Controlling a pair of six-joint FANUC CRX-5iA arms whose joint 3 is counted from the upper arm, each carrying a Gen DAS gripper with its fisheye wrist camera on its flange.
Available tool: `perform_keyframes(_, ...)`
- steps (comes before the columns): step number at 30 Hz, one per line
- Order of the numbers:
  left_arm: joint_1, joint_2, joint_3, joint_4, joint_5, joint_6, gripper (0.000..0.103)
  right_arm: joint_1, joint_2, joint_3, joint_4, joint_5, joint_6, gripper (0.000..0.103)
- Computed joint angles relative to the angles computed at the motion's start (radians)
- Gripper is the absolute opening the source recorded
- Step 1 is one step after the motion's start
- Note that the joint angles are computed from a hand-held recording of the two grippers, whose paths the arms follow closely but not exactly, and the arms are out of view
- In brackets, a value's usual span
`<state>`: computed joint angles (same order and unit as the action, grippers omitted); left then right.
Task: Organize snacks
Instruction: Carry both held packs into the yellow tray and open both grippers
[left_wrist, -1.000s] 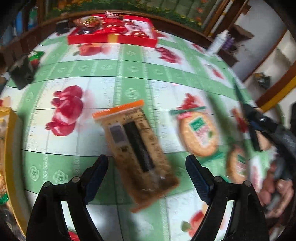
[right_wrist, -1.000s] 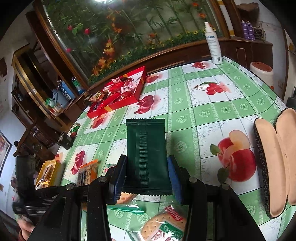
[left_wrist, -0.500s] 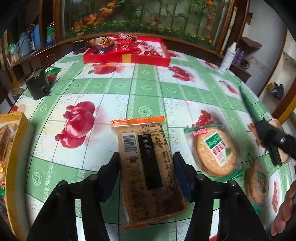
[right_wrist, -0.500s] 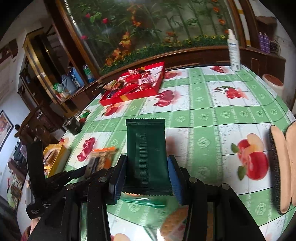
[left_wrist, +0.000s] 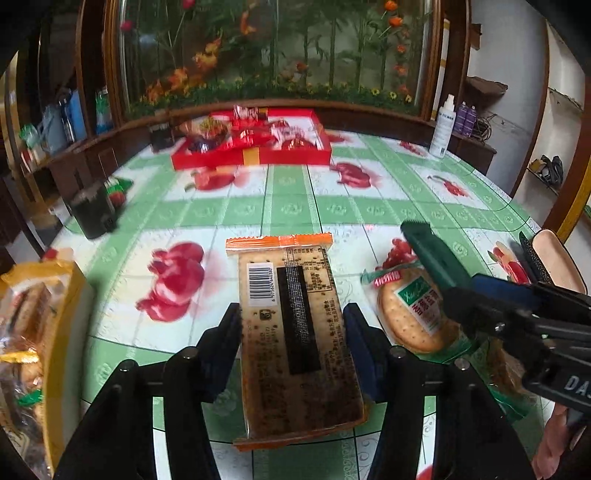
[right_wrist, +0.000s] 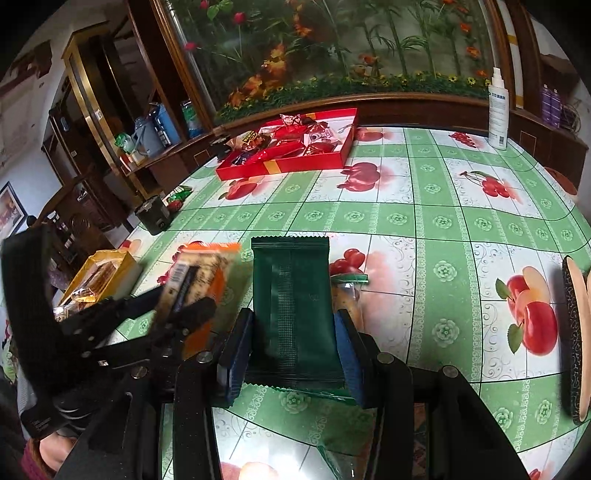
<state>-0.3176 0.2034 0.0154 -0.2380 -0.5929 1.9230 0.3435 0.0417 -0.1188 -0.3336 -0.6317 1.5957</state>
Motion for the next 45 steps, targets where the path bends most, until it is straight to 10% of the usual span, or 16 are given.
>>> perform_keyframes(32, -0.037, -0.059, -0.006, -0.187, 0.027, 0.166, 0.055, -0.011, -0.012, 0.003, -0.061, 0.001, 0.047, 0.048)
perform_keyframes(45, 0.115, -0.393, -0.321, 0.167, 0.158, -0.093, 0.055, 0.048, -0.084, -0.003, -0.219, -0.027, 0.16, 0.048)
